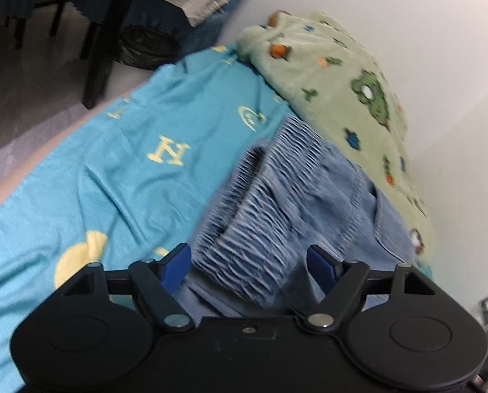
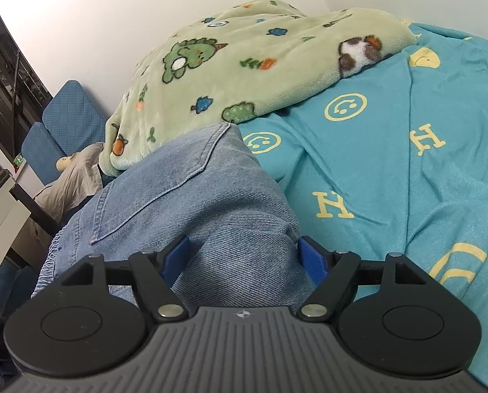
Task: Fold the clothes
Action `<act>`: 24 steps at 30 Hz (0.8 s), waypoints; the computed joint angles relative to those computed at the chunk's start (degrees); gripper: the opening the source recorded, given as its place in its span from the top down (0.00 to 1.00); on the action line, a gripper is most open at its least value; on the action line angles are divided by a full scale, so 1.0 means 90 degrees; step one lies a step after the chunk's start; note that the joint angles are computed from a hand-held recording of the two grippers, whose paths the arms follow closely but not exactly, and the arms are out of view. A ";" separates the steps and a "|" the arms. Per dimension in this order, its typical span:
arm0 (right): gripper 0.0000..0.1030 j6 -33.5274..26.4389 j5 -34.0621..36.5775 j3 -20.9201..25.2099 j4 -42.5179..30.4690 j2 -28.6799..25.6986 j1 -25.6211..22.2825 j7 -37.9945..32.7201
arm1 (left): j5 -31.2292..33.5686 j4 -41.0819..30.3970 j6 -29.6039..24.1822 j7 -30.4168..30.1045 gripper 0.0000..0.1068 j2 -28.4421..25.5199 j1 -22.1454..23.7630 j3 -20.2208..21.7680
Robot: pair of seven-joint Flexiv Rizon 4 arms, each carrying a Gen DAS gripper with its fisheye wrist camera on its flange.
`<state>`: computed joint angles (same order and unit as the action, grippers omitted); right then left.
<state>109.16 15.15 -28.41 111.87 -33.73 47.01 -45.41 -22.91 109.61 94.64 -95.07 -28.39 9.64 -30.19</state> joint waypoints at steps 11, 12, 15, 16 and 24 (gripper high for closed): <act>0.25 0.0040 -0.0005 0.0104 -0.0017 -0.0002 -0.0096 -0.0030 | 0.0028 0.0287 0.0319 -0.0545 0.24 -0.0826 0.1554 -0.1881; 0.25 0.0054 0.0003 0.0135 -0.0024 -0.0002 -0.0123 -0.0026 | 0.0114 0.0245 0.0319 -0.0593 0.22 -0.0848 0.1508 -0.1817; 0.23 0.0132 0.0034 0.0314 -0.0065 -0.0009 -0.0269 0.0009 | 0.0346 0.0110 0.0249 -0.0762 0.18 -0.0855 0.1311 -0.1547; 0.23 0.0167 0.0039 0.0394 -0.0079 -0.0009 -0.0339 0.0010 | 0.0423 0.0097 0.0256 -0.0828 0.18 -0.0872 0.1308 -0.1527; 0.21 0.0356 0.0004 0.1010 -0.0237 -0.0112 -0.0891 -0.0062 | 0.0932 0.0052 0.0465 -0.1242 0.09 -0.1083 0.1332 -0.1489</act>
<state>112.36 15.18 -19.32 109.74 -34.74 38.99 -45.97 -14.52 110.08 98.83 -106.25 -38.14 21.62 -43.59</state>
